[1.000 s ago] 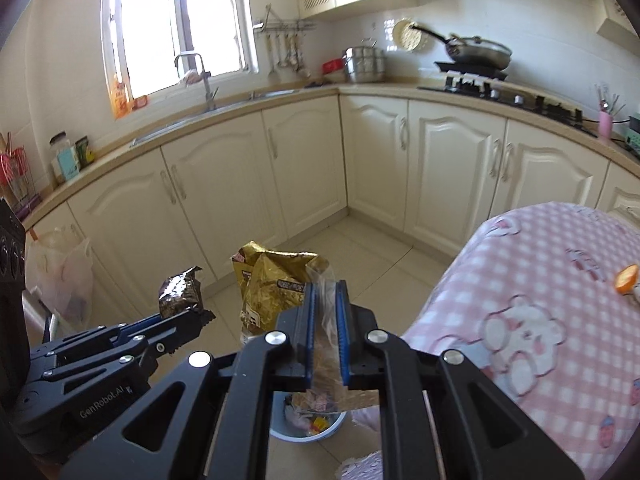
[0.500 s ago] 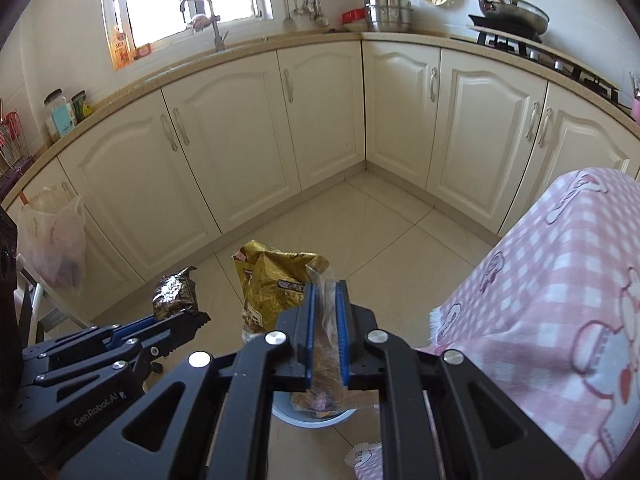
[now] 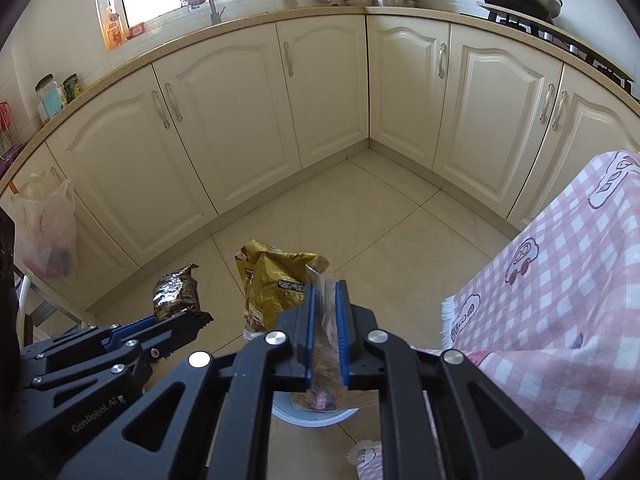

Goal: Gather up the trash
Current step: 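Carry both bags over the blue bucket and open the left gripper, then open the right gripper over the blue bucket to drop the gold chip bag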

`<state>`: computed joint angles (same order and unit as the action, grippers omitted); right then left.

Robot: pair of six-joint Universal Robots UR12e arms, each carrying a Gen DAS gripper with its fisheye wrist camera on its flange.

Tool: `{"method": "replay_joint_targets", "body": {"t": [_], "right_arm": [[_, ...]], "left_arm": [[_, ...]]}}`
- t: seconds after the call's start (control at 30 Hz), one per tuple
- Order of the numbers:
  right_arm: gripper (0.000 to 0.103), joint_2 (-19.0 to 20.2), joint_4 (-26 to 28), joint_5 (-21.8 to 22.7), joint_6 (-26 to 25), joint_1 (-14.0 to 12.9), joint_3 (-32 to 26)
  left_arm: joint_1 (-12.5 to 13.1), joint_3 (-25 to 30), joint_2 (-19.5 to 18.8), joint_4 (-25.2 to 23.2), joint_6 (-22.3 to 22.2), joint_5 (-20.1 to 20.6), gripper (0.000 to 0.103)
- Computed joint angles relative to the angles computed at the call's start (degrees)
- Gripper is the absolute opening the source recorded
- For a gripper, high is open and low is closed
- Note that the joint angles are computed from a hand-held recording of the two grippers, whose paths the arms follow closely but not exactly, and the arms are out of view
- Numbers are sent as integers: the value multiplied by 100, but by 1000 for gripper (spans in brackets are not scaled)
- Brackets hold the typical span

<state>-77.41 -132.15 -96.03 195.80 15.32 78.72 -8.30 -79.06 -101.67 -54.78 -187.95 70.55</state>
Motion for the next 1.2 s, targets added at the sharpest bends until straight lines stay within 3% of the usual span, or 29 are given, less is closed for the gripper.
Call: {"method": "replay_joint_targets", "body": {"t": [0.3,0.4,0.53,1.2], "right_arm": [[10,119,65,-9,1,10,-47],[10,140,112,-72,15,9,-61],[10,146,116,-129,22,-9,-51],[17,336,-17,76,97,-25,-239]], "left_arm": [[20,101,-128,-166,92,-228,17],[14,131,-157,-140,69,-201,31],[28,131,-170,-119,-28,-204,38],[116,46,-92,-60,-437,-8,43]]}}
